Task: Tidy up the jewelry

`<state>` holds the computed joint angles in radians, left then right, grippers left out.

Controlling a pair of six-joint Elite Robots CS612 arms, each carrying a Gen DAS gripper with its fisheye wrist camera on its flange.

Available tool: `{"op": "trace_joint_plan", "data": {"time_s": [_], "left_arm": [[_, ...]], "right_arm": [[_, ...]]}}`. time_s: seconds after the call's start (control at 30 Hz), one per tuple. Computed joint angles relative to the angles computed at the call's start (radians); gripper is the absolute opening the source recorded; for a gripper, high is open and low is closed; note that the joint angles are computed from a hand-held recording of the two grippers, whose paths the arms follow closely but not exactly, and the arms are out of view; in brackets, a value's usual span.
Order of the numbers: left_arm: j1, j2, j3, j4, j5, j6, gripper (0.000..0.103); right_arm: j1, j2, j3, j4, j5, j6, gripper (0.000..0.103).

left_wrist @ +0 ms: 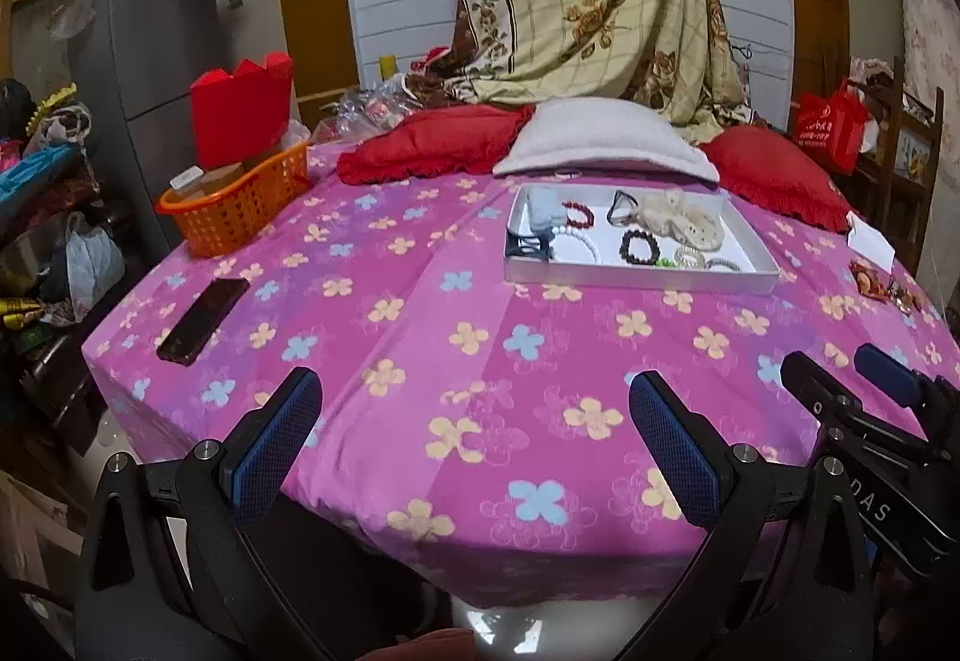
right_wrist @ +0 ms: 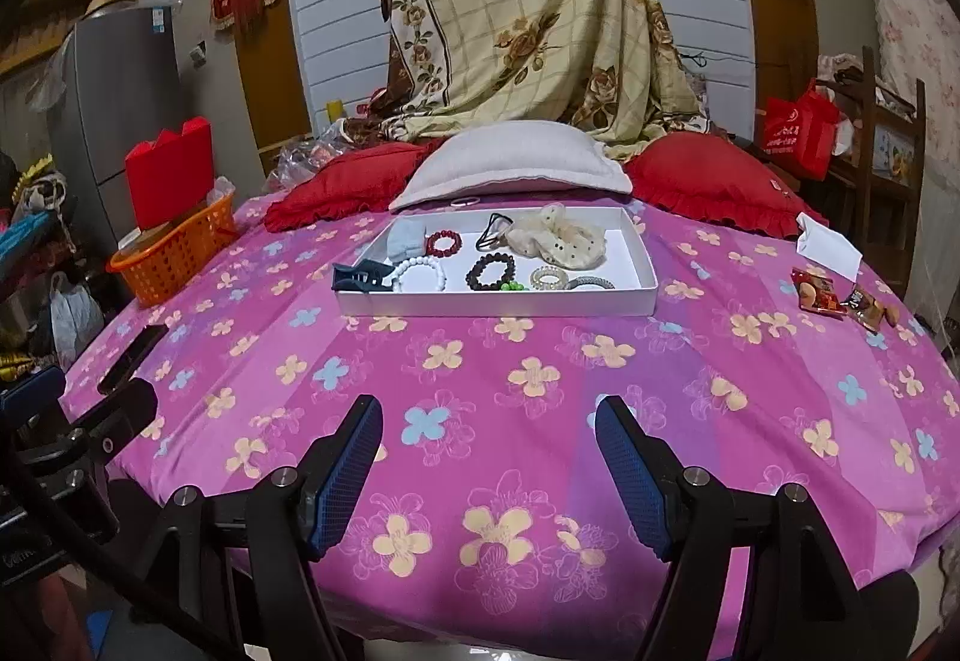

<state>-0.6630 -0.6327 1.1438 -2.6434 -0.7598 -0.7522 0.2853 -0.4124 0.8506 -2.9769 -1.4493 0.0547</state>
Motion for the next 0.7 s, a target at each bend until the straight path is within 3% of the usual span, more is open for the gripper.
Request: {"op": "trace_joint_plan", "data": {"time_s": [0.7], "left_arm": [[0.006,-0.005,0.009,0.013,-0.043,-0.022,0.103]], "right_arm": [[0.003,0.002,-0.002,0.000,-0.034,0.014,0.071]]}}
